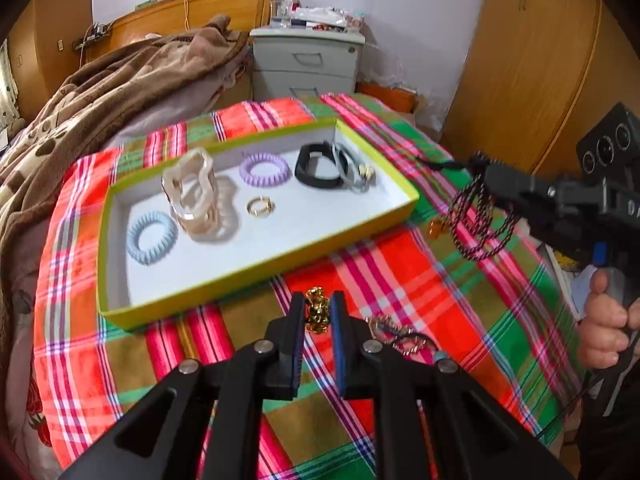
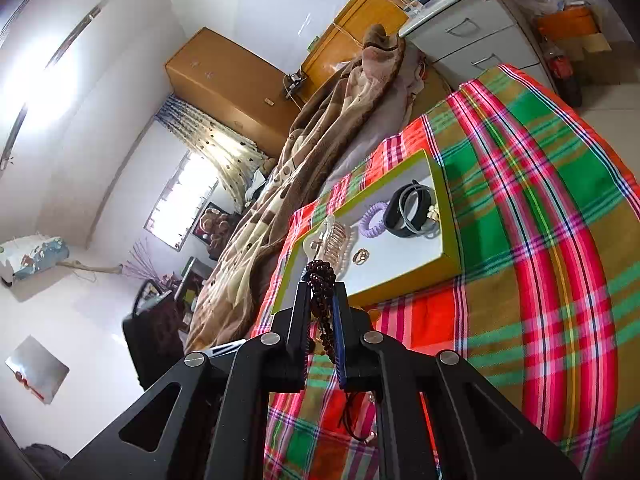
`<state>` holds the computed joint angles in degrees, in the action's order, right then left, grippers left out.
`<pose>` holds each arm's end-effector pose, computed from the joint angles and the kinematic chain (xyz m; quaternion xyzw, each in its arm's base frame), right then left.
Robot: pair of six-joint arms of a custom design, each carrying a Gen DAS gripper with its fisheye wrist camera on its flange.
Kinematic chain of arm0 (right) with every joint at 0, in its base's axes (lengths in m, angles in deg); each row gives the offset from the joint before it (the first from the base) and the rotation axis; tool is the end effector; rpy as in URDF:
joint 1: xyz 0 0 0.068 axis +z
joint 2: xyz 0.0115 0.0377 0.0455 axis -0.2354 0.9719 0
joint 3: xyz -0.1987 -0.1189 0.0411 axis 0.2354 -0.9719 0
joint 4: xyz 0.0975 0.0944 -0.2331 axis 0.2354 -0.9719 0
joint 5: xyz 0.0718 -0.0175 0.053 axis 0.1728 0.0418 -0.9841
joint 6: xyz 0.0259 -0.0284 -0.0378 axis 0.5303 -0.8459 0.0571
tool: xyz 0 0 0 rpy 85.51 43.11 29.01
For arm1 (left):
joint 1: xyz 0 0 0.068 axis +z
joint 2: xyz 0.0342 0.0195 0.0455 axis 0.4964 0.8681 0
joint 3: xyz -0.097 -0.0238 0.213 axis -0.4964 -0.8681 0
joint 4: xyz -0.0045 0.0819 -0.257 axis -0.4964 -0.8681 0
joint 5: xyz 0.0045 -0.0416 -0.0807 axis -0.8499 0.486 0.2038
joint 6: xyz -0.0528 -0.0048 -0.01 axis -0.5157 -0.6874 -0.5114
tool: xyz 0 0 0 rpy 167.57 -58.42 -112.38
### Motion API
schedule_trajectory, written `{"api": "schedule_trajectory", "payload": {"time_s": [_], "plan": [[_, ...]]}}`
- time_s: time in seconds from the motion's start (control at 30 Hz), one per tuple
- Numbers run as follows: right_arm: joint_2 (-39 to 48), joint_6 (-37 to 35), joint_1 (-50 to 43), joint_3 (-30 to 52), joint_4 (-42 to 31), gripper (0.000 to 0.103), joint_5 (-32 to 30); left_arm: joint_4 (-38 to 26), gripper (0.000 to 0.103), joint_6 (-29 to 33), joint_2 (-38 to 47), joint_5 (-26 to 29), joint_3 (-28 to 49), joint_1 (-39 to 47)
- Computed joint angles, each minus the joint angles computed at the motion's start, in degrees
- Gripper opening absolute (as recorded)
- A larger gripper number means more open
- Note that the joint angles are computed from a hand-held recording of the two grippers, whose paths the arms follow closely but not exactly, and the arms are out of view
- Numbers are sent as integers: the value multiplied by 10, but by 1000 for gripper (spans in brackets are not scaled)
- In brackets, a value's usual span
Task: Organize jewelry
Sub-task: 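Grasp the gold chain pieces with the left gripper while the right holds the beaded bracelet, then carry the gold chain with the left gripper while the right carries the beaded bracelet into the box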
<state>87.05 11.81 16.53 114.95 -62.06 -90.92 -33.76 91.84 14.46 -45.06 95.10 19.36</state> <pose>0.3057 0.1914 0.1416 0.0427 0.8301 0.4523 0.3233 0.3053 -0.0644 0.1632 0.1865 0.9290 -0.1178 0.2973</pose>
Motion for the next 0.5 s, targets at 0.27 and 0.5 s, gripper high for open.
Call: {"api": "schedule_trajectory", "payload": {"time_s": [0.27, 0.5], "plan": [[17, -24, -2, 53, -45, 10, 3, -21, 13, 4, 17, 29, 65, 28], [62, -49, -8, 130, -99, 10, 5, -34, 13, 1, 73, 53, 137, 52]]}}
